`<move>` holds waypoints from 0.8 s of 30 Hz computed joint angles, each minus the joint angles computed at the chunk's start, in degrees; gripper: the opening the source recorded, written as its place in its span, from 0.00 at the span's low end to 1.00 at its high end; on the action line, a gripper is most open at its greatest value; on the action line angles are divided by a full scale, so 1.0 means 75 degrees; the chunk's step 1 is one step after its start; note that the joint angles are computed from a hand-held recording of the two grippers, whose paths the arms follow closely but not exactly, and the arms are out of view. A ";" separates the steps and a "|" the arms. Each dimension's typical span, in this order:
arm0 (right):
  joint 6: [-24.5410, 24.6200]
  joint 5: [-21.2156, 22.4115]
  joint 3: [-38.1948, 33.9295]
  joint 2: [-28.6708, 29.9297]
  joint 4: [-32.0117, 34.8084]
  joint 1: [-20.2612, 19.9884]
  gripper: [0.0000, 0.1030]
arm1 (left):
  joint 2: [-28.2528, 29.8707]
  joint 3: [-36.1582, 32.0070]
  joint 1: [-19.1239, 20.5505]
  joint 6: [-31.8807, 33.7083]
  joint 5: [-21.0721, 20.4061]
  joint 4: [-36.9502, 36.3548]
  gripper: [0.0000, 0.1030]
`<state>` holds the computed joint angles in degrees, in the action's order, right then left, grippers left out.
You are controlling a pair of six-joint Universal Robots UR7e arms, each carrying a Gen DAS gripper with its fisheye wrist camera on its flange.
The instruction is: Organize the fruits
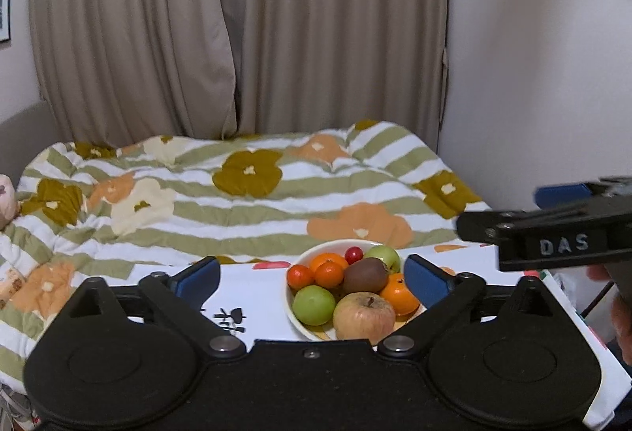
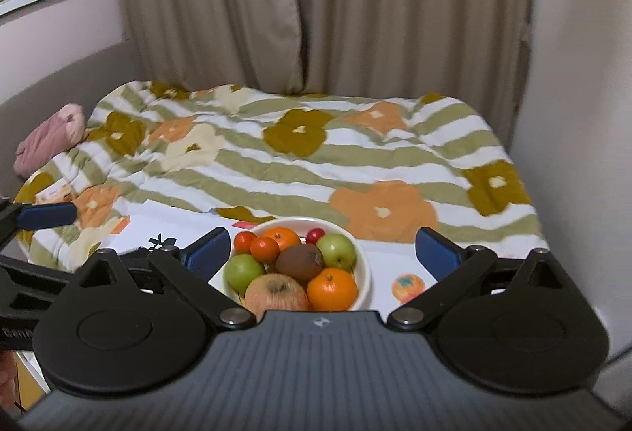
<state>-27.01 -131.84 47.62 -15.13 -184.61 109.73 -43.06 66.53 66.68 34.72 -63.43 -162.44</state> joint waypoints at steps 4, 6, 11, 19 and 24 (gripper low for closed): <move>-0.0105 -0.0772 0.0642 -0.0139 -0.0942 0.0316 1.00 | -0.0489 0.0646 -0.0030 0.0183 -0.0025 -0.0451 1.00; -0.0204 -0.1136 0.0888 -0.0170 -0.1317 0.0469 1.00 | -0.0719 0.0899 -0.0018 0.0205 -0.0044 -0.0536 1.00; -0.0070 -0.1630 0.1559 -0.0331 -0.1874 0.0735 1.00 | -0.1155 0.1363 -0.0013 0.0310 0.0039 -0.0663 1.00; 0.0329 -0.2134 0.2155 -0.0393 -0.2169 0.1018 1.00 | -0.1794 0.2151 0.0009 0.0417 0.0102 -0.0834 1.00; 0.0590 -0.2306 0.2342 -0.0423 -0.2158 0.1103 1.00 | -0.2006 0.2397 0.0036 0.0345 0.0062 -0.0794 1.00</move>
